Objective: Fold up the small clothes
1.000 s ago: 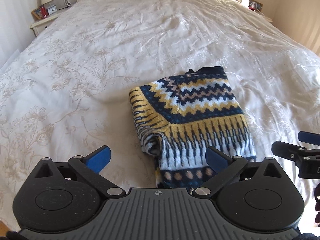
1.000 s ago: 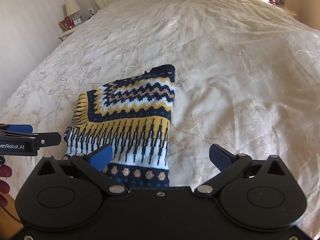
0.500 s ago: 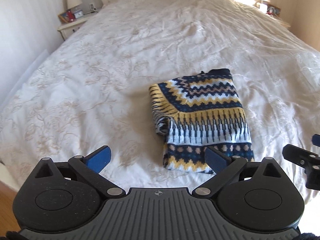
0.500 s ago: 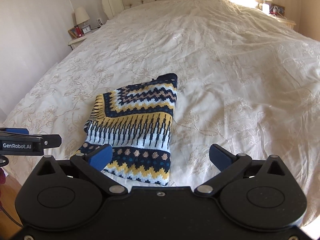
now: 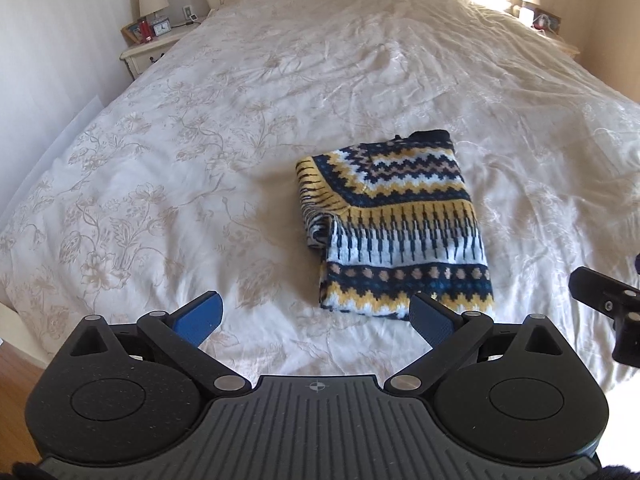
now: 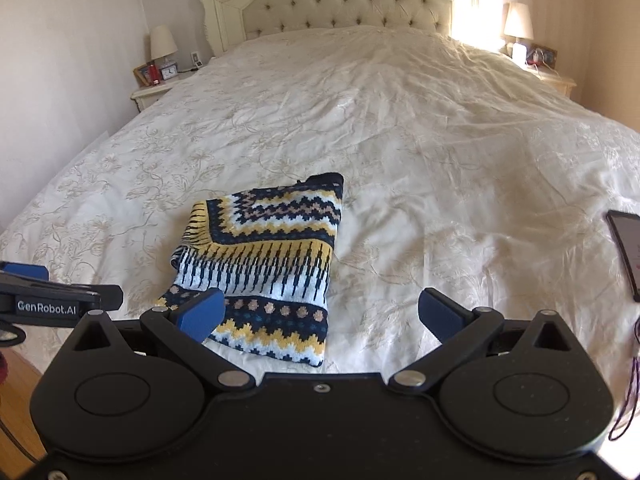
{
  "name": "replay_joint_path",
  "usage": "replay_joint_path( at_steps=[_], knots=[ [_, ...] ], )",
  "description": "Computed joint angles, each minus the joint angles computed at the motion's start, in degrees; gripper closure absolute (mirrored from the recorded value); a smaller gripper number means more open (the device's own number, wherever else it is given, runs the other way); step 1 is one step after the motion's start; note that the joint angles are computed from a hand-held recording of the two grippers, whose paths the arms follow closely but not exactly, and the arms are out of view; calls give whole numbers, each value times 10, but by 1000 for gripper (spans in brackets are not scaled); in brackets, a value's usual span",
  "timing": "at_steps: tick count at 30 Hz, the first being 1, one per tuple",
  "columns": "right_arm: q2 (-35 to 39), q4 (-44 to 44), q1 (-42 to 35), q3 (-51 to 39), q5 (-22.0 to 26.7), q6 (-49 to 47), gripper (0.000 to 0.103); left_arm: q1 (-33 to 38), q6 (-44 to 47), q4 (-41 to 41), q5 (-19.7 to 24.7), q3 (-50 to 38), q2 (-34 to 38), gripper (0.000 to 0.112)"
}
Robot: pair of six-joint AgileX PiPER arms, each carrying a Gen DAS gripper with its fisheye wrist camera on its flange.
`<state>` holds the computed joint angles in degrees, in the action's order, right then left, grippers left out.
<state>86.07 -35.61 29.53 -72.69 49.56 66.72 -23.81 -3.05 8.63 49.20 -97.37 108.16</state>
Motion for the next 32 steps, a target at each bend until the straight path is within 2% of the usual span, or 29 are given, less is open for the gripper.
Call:
replay_joint_path(
  at_steps=[5, 19, 32],
  knots=[
    [-4, 50, -17, -4, 1, -23, 1, 5, 7, -14, 3, 13, -9, 11],
    [-13, 75, -24, 15, -4, -37, 1, 9, -5, -18, 19, 30, -14, 11],
    [2, 104, -41, 9, -17, -64, 1, 6, -15, -8, 39, 1, 7, 11]
  ],
)
